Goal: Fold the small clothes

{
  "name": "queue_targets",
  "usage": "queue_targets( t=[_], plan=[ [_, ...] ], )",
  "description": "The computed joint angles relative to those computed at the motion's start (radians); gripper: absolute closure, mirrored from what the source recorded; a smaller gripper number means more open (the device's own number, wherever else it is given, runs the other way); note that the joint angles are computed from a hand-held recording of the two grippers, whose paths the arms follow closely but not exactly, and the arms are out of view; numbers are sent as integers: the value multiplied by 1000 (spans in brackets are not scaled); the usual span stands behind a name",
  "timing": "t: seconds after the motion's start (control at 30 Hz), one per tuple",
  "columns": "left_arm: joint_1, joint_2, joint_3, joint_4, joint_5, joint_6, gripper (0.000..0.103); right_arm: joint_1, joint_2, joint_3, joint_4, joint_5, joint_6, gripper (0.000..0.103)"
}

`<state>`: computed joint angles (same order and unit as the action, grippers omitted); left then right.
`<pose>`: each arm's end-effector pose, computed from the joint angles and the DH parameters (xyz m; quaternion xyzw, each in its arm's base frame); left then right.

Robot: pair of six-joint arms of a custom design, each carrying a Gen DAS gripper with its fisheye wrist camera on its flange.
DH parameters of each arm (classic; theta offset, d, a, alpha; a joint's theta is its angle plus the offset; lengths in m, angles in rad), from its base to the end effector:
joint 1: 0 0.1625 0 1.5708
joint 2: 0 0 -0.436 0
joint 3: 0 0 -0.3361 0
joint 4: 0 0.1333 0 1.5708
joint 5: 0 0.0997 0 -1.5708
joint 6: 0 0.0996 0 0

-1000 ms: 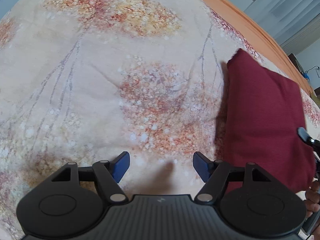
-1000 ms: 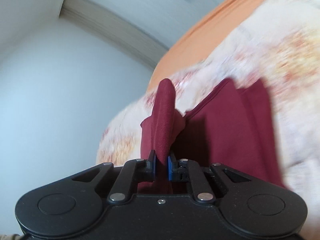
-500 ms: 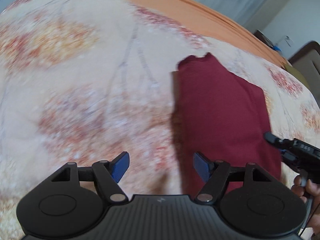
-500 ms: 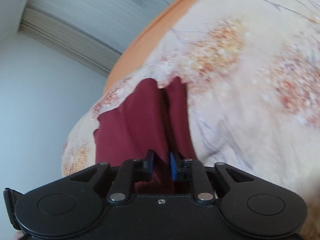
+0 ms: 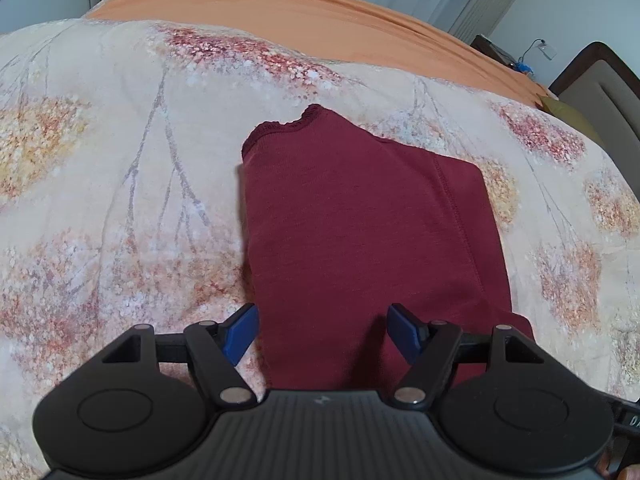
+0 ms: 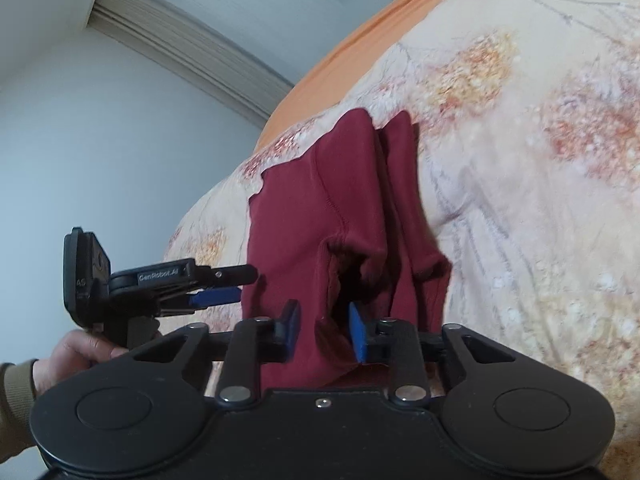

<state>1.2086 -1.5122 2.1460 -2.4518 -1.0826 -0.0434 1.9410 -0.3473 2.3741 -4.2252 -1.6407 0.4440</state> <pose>0.0214 -0.4514 0.3378 0.1234 0.9555 -0.1655 0.2108 0.2629 -0.3281 -0.0127 0.0458 0.9495 -0.2964 0.0916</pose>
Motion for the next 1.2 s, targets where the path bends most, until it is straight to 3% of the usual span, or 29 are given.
queue_targets(
  t=[0.07, 0.2, 0.3, 0.47, 0.57, 0.63, 0.73, 0.83, 0.9, 1.03, 1.1, 1.2],
  plan=[
    [2, 2, -4, 5, 6, -4, 28, 6, 3, -12, 15, 4, -15, 78],
    [2, 3, -9, 17, 19, -12, 28, 9, -4, -30, 64, 0, -29, 94],
    [3, -1, -9, 23, 24, -17, 27, 4, -11, -29, 69, 6, -34, 98],
    [9, -15, -8, 40, 26, -18, 27, -45, 23, 32, -165, 125, -15, 99],
    [15, -16, -5, 38, 27, -12, 24, -62, 34, 57, -139, 99, 2, 99],
    [22, -13, -6, 46, 24, -18, 24, -58, 22, 58, -28, 30, 15, 99],
    [21, -13, -5, 56, 24, -15, 24, -56, 39, 60, -14, 14, 18, 99],
    [20, -13, -3, 59, 25, -1, 24, -49, 26, 61, 9, 4, 33, 96],
    [23, -10, -6, 63, 25, -4, 24, -51, -7, 74, 36, 16, 40, 83],
    [29, -11, -10, 52, 19, 2, 24, -24, -54, 54, -27, -59, 12, 75],
    [32, -7, -8, 48, 24, 3, 24, -29, -78, -4, 25, -89, -27, 66],
    [34, -10, -3, 46, 23, -13, 24, -58, -90, -110, 155, -103, -91, 65]
  ],
)
